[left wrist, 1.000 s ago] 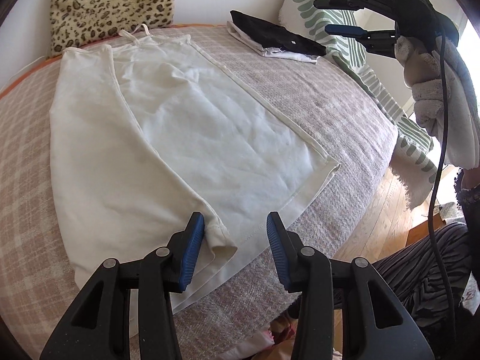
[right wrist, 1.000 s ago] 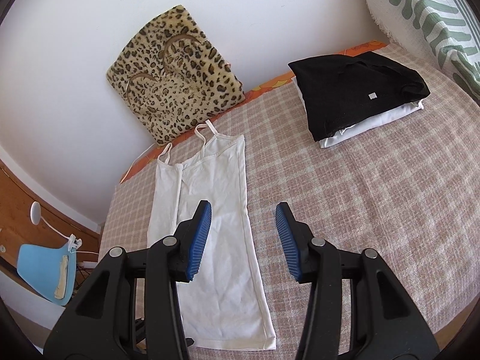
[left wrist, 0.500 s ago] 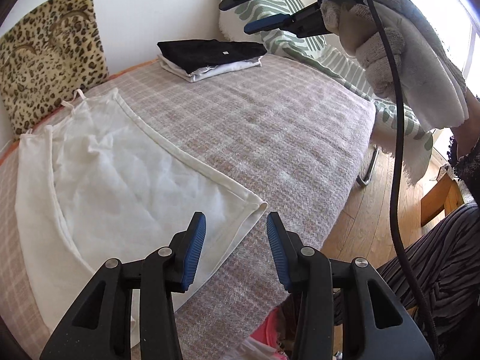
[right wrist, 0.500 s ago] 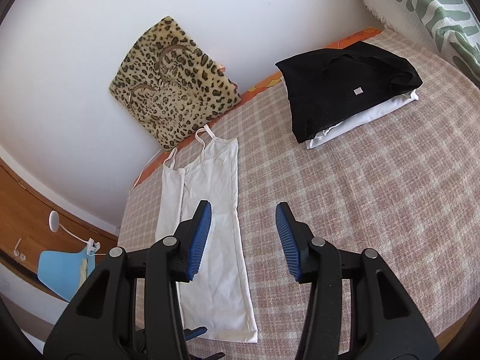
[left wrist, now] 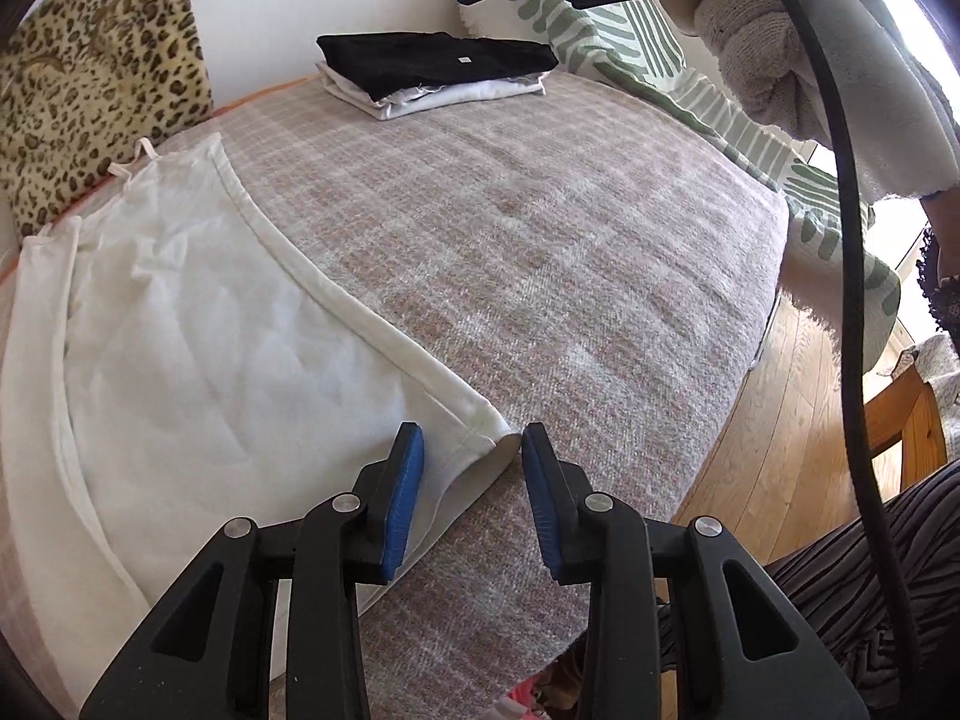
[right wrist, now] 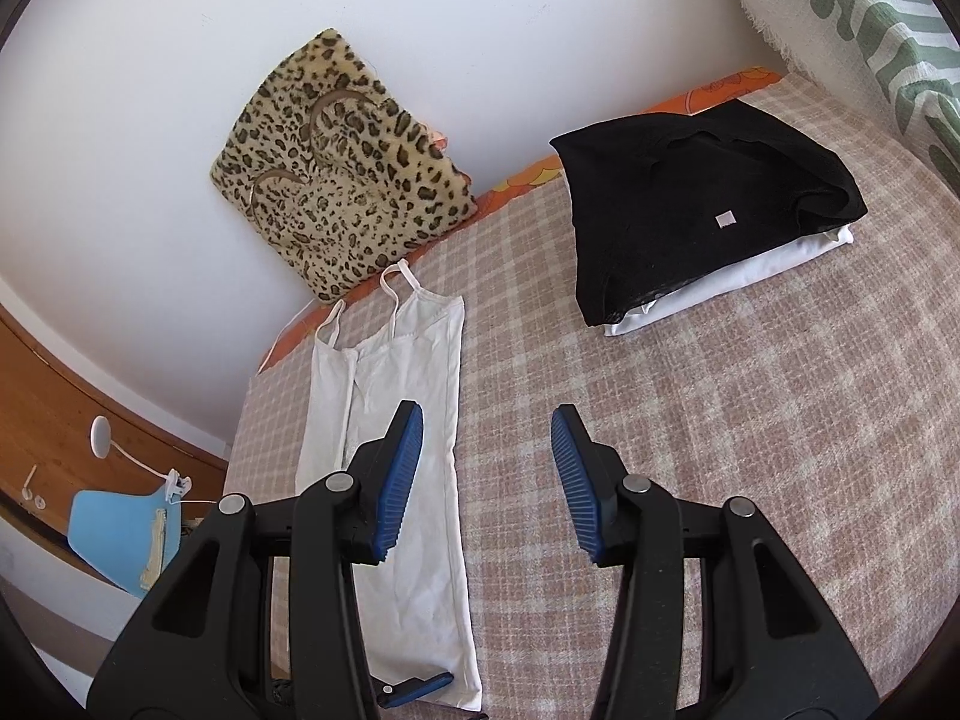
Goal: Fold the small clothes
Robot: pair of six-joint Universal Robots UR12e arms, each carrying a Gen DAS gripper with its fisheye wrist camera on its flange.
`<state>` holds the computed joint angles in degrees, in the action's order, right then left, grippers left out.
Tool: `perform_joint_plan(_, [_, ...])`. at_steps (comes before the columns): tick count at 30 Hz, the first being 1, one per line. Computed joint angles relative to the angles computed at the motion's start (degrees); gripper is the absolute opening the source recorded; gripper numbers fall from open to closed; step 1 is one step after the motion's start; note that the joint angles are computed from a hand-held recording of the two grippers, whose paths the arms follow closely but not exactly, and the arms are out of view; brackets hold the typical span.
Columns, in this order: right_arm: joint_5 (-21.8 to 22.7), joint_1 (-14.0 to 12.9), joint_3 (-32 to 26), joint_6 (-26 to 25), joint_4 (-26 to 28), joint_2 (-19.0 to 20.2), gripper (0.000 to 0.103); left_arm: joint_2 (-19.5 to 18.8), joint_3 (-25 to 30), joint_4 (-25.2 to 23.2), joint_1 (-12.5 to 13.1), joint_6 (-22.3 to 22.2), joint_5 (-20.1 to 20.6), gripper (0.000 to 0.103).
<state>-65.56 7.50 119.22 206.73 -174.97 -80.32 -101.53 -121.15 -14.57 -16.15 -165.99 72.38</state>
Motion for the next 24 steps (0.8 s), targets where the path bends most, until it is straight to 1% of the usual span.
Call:
perform_joint_plan(2, [-0.5,0.8,-2.0,-1.5,1.9,1.3,0.047,-0.3,-0.3,0.9,1.3,-2.2,-3.2,0.015])
perform_joint_plan(5, [-0.8,2.0,-5.3,-4.0,4.7,3.6,0.047,-0.7,-0.6,1.4,3.1,-5.4,-7.8,0.009])
perform_joint_plan(8, [-0.1,3.0,-8.9,-5.6,7.7,6.5,0.047,-0.6,-1.1,2.6,3.8,-8.0,-9.3,0.005])
perform_joint_plan(13, [-0.9,4.4,-15.2,-6.5,12.6,11.9,0.047,-0.2,-2.6,6.4,4.6,-12.5,-10.6,0.004])
perform_joint_plan(16, [-1.4,4.9,-18.6,-7.2,15.4,14.9,0.047,0.1,-3.6,9.1,5.6,-16.3,-11.4,0.004])
perform_joint_plan(20, [0.1,5.1,-21.9,-5.7,16.8,18.2,0.047,0.2,-4.5,11.6,6.9,-21.2,-12.3,0.004])
perform_joint_plan(24, [-0.4,5.7,-25.1,-6.1,18.9,20.7,0.047,0.3,-5.2,14.0,7.6,-23.2,-13.0,0.004])
